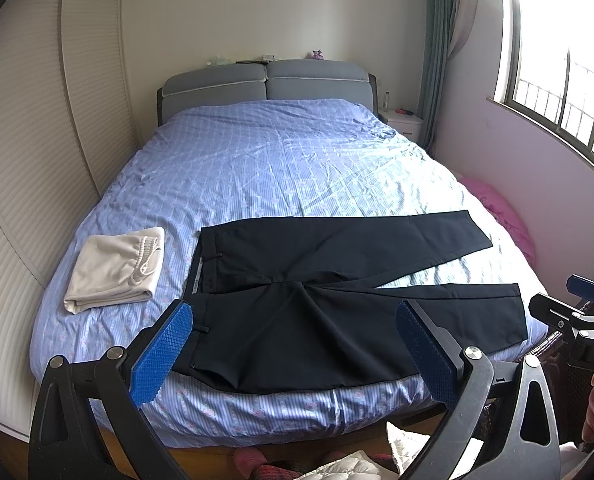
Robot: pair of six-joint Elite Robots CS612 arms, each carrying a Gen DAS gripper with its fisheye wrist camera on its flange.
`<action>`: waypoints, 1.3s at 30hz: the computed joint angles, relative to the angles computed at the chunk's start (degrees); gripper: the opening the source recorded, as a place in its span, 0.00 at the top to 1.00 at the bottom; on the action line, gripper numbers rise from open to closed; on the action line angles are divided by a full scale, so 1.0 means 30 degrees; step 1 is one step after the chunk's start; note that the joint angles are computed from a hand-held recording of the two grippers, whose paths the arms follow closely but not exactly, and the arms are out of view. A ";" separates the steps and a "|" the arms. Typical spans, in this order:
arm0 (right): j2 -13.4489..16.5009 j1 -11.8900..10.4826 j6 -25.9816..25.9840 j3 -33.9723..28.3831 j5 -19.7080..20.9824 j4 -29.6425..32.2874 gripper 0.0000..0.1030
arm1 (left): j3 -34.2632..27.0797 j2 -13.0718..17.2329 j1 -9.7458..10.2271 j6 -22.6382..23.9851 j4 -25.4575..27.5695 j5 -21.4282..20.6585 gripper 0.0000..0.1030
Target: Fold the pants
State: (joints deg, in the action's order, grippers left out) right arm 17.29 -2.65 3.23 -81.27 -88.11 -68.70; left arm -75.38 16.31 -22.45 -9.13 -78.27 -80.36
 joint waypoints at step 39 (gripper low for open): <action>0.0780 0.0178 0.0654 0.1567 0.2451 0.3267 0.00 | 0.0028 0.0765 0.1287 -0.2263 0.5180 0.0696 0.00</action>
